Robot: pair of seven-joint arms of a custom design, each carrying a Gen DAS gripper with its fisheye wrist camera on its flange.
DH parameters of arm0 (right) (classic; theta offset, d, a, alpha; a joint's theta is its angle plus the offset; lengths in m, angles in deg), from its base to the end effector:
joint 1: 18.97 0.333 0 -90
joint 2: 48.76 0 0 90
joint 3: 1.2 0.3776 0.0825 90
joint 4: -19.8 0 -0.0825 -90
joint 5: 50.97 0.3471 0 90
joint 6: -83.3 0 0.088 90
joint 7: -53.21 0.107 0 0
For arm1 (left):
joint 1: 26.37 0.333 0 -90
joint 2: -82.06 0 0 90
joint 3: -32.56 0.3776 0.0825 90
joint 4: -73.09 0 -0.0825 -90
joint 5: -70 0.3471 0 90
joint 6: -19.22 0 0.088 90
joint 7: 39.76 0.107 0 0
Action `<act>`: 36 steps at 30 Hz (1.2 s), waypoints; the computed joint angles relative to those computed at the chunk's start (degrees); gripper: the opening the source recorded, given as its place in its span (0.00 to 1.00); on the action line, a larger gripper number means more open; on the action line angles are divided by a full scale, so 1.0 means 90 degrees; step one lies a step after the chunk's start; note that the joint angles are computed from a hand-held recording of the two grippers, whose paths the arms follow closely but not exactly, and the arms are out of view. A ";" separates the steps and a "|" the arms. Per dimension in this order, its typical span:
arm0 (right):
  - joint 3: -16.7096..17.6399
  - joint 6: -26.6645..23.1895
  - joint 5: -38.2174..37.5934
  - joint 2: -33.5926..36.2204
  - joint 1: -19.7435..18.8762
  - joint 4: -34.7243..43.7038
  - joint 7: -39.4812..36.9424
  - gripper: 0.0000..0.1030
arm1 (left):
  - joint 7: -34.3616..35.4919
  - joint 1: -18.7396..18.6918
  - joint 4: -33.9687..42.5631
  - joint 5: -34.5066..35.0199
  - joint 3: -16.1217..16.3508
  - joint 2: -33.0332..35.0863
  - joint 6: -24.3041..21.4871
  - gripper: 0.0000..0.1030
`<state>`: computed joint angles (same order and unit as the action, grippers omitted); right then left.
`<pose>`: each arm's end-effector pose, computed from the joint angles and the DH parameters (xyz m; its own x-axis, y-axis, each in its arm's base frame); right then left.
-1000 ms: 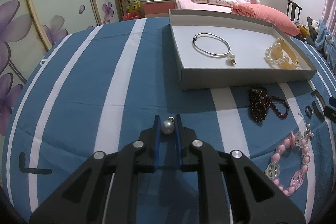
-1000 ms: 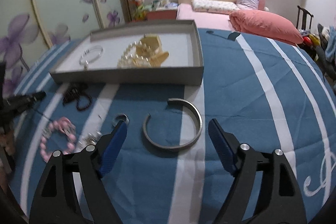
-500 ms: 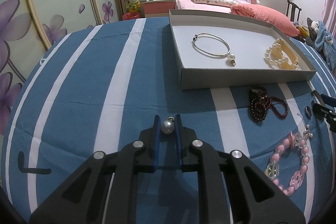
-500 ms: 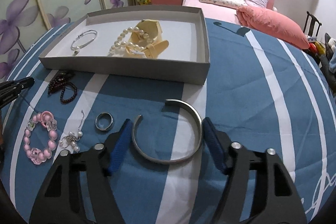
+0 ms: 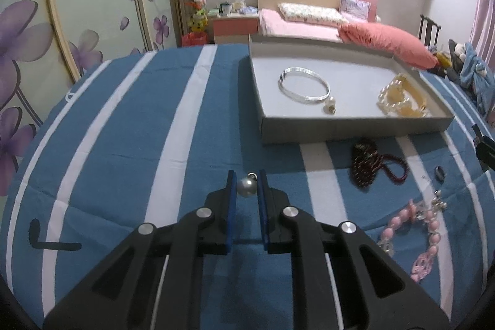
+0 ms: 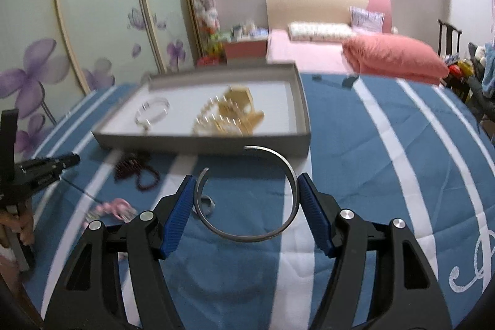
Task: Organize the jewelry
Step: 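Carry the silver cuff and the pearl earring over the grey tray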
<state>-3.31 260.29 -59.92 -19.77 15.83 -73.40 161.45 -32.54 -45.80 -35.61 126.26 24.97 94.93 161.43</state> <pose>0.6042 0.4108 0.5175 0.4543 -0.8840 -0.1099 -0.5559 -0.1849 -0.8104 0.5560 -0.2794 0.5019 0.2907 -0.9567 -0.0137 -0.6893 -0.1995 -0.6965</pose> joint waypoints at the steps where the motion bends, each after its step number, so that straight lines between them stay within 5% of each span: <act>1: -0.0140 0.0189 -0.0035 -0.0022 0.0119 -0.0070 0.0092 0.65 | -0.0216 -0.0077 -0.0010 0.0211 0.0024 -0.0053 -0.0058 0.14; 11: -0.2090 0.2170 0.0882 0.0020 0.1906 -0.0556 0.0022 0.65 | -0.1878 -0.0471 0.0014 0.2261 -0.0289 -0.0382 -0.1265 0.14; 19: -0.3197 0.3291 0.2350 0.0344 0.3093 -0.0694 -0.0985 0.65 | -0.2210 -0.0822 0.0250 0.3151 -0.0610 -0.0318 -0.2418 0.14; 26: -0.3347 0.3853 0.3400 0.0562 0.3390 -0.0611 -0.1777 0.65 | -0.2278 -0.0997 0.0418 0.3373 -0.0657 -0.0178 -0.2787 0.14; 36: -0.2795 0.3933 0.4129 0.0602 0.3108 -0.0371 -0.2587 0.65 | -0.2402 -0.1065 0.0439 0.3615 -0.0614 -0.0113 -0.2864 0.14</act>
